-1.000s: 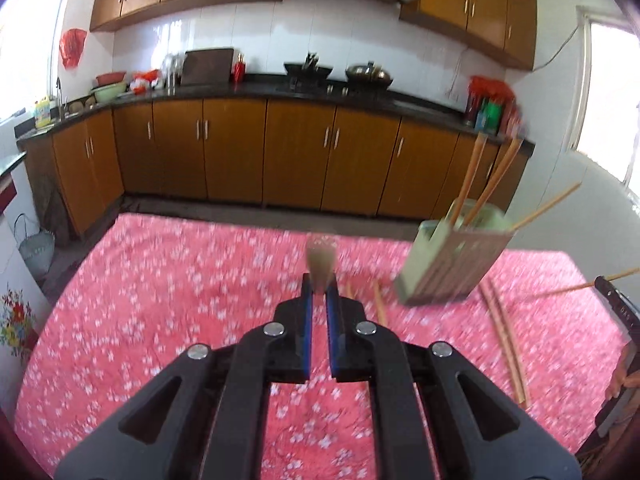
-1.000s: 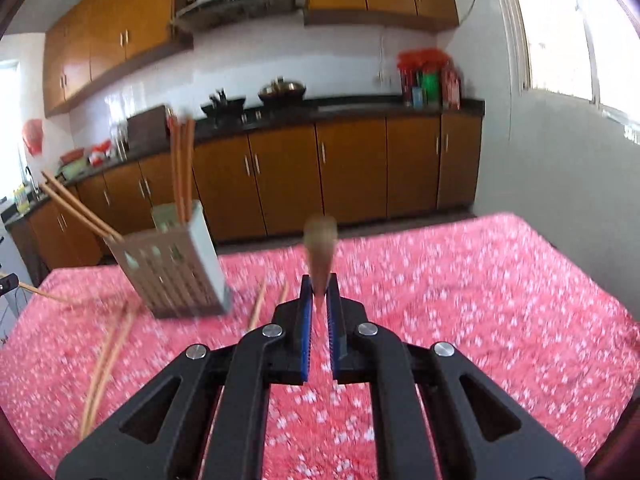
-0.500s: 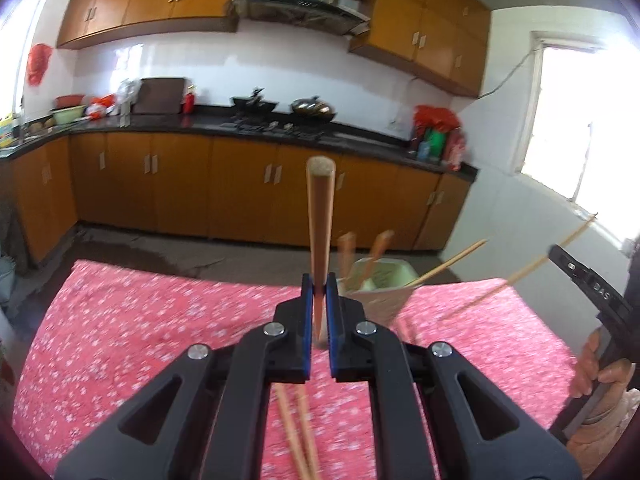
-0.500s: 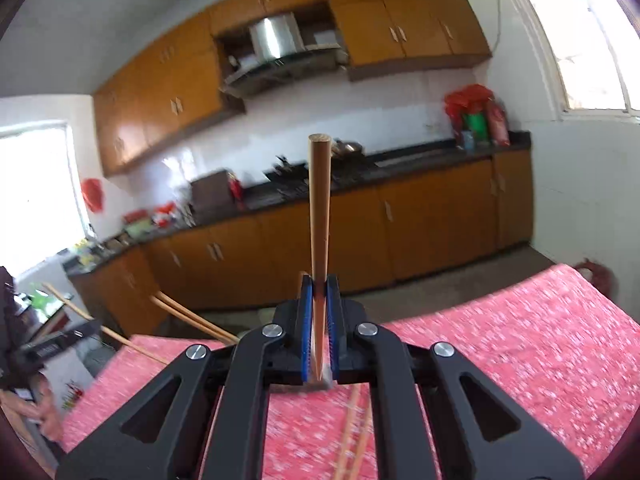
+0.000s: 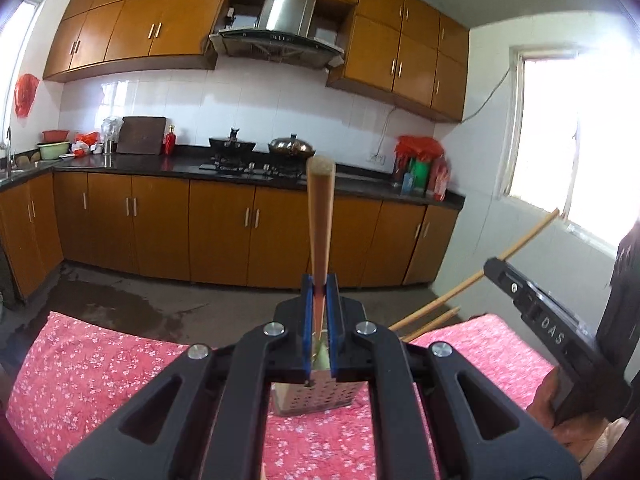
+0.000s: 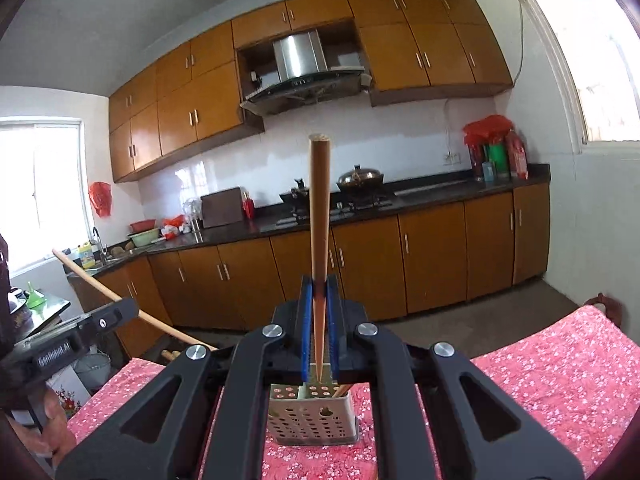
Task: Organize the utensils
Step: 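Open both tools to release the chopsticks into the holder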
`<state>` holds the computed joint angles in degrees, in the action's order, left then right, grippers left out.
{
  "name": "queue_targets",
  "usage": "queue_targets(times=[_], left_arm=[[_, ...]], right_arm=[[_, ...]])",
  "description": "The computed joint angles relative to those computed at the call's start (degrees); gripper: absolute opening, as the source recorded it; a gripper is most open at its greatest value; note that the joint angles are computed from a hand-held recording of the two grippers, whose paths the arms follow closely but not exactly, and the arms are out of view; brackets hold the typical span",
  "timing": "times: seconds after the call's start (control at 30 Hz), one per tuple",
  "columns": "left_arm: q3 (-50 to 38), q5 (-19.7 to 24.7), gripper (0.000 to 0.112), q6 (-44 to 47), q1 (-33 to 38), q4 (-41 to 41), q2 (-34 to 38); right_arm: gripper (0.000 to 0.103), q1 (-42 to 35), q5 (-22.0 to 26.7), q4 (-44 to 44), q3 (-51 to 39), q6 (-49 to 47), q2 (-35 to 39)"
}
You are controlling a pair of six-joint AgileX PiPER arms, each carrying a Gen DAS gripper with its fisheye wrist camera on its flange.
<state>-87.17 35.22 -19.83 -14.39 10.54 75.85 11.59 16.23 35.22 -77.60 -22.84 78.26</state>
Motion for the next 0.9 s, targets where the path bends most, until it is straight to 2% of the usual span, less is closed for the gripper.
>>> queue_targets(times=[0.3, 0.4, 0.53, 0.63, 0.8, 0.9], left_arm=[[0.74, -1.73, 0.008, 0.70, 1.49, -1.79, 5.55], [0.83, -1.99, 0.008, 0.67, 1.61, -2.05, 5.88], [3.10, -2.96, 0.015, -0.18, 1.56, -1.43, 3.64], [3.88, -3.30, 0.019, 0.01, 2.35, -1.94, 1.95], [6.96, -3.15, 0.026, -1.76, 3.67, -1.10, -3.23], [10.47, -1.66, 0.028, -2.70, 6.32, 0.54, -7.50]], right_arm=[[0.008, 1.68, 1.75, -6.67, -2.55, 6.59, 6.09], [0.008, 1.36, 2.33, -4.71, -2.36, 5.32, 6.35], [0.011, 0.65, 3.04, -3.75, -2.58, 5.07, 6.13], [0.017, 0.33, 2.43, -4.14, -1.66, 5.11, 4.45], [0.019, -0.66, 0.97, -10.26, 1.57, 10.46, -0.14], [0.019, -3.44, 2.78, -12.81, 4.54, 12.75, -2.38]])
